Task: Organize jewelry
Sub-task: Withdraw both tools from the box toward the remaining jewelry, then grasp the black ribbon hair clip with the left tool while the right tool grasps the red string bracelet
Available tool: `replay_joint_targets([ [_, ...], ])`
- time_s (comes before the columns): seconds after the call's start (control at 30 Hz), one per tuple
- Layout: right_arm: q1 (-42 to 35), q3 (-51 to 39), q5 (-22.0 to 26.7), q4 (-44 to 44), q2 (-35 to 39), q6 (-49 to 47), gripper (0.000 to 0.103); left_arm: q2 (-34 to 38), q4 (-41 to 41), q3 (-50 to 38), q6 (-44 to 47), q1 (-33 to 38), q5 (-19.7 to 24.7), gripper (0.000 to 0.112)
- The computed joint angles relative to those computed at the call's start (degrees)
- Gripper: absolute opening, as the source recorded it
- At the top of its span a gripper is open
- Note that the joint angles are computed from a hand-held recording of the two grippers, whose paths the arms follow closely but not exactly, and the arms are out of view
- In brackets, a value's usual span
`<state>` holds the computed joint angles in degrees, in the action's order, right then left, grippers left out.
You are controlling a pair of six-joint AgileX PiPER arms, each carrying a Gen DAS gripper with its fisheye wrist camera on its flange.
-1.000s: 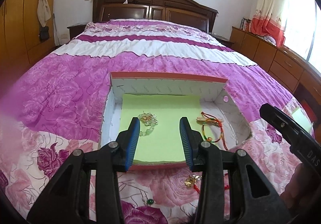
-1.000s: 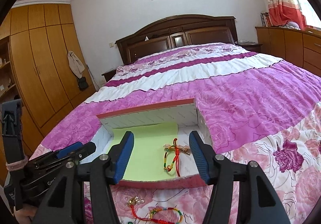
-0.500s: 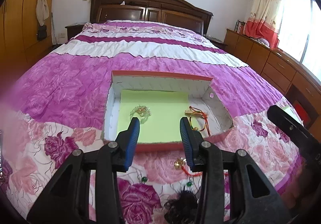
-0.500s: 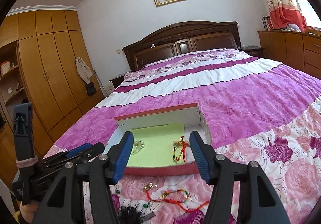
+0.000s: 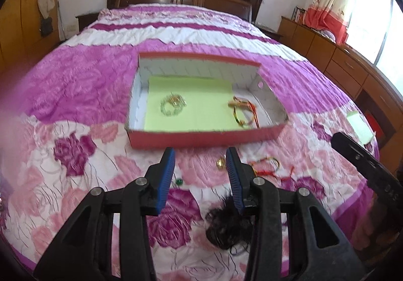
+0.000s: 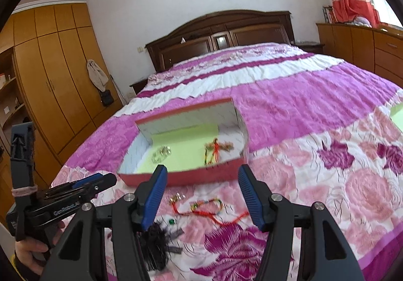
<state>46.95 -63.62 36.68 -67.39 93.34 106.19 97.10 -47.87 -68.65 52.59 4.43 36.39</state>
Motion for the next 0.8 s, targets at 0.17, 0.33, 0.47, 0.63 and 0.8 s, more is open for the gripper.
replay_joint_targets([
  [0.17,0.43,1.76,0.02,1.58,-0.1,0.16,0.061,-0.61,0.19,2.12,0.97,-0.67,2.01,0.034],
  [0.33,0.64,4.03,-1.45,2.63,-0.29,1.45,0.061,-0.13,1.18,3.44,0.24,-1.92,3.31,0.034],
  [0.47,0.77,5.49,-2.1,2.84,-0.35,3.04,0.061,0.56,4.79,4.25,-2.68,-3.92,2.67,0.038],
  [0.63,-0.1,7.12,-3.02,2.51,-1.02,5.2,0.061,2.41,7.74,3.59,-6.68,-4.67,4.32,0.044],
  [0.8,-0.7,8.23,-3.72,2.09,-1.26,6.78,0.062,4.12,7.59,3.83,-7.89,-4.55,5.59,0.048],
])
